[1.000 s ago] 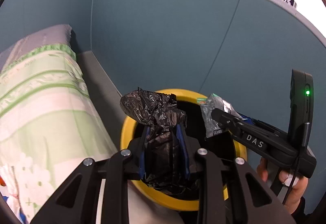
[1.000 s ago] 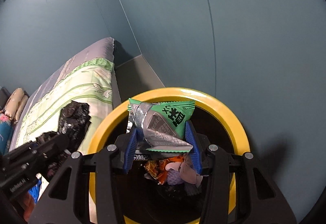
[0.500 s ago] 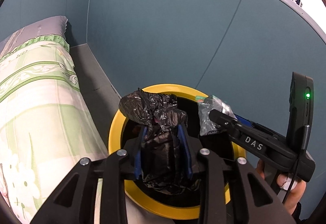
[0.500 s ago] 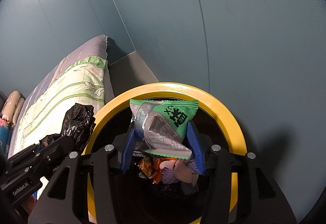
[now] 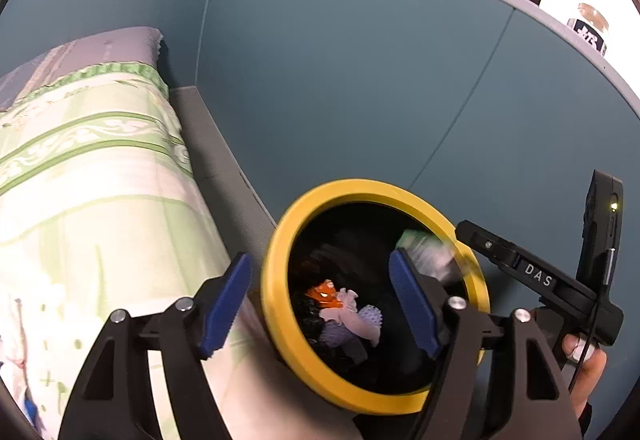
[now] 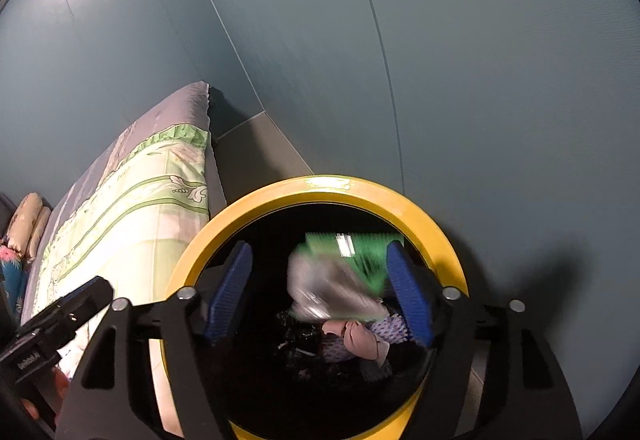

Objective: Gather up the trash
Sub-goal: 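Open both tools to drop the black bag and green packet into the bin, then move both open tools back over the orange peels and blue cloth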

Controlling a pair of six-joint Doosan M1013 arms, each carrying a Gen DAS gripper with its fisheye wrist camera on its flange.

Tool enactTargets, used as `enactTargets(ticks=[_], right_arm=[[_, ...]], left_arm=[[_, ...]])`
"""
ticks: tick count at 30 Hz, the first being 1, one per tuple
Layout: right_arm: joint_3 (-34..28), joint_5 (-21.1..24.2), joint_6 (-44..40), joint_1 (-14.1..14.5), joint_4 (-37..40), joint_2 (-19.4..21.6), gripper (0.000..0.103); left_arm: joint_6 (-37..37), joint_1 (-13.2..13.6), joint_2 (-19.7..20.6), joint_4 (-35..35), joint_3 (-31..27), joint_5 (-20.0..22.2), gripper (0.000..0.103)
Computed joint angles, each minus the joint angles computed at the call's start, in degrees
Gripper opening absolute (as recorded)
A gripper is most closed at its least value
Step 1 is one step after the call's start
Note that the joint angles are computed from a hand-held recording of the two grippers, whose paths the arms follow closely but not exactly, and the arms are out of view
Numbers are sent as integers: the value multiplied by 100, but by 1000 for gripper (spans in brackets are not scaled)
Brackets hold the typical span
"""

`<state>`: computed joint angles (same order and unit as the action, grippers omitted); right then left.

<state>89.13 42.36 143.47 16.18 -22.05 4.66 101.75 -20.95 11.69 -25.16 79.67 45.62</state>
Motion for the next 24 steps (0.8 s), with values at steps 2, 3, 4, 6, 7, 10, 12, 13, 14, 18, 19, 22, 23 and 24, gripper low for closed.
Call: enactTargets(ticks=[2,3,4,6,7,10,12,13,14,18,19,22,23,24], right_arm=[[-25,13,-49,-1,74,4,68],[-34,12,-71,6,105,-3,68],[-52,4,-76,15,106,11,68],[-45,-3,-72,48,80,-38,68],[-50,-9,-81,65,79,-55,68],[-82,-39,-118,139,47,-106,68],[-113,-67,-172,196,42,-140,68],[-132,-80,-212,225,50,-150,68],[-164,-98,-268,262,72,-151,68],[-285,-178,-567,378,291,-131,68],[-318,-204,-650,409,357,-119,68],[-445,-272,-984,534,607,-54,68],[-488,-316,-1136,584,729,-31,68],[-536,-338,-1275,630,827,-4,68]], left_arm=[[-36,41,-71,43,53,-53,71],[-58,68,-123,55,91,-75,71],[-65,96,-153,55,107,-90,71],[-97,148,-223,87,160,-151,72],[-111,163,-260,94,189,-177,72],[-97,285,-366,128,242,-278,72],[-127,356,-468,200,310,-349,73],[-142,377,-506,225,345,-382,73],[-146,428,-568,256,389,-412,73],[-327,587,-787,500,525,-490,76],[-354,643,-862,537,572,-482,76],[-435,795,-1057,670,694,-521,78],[-472,841,-1129,739,741,-555,79],[-517,881,-1196,810,790,-589,80]])
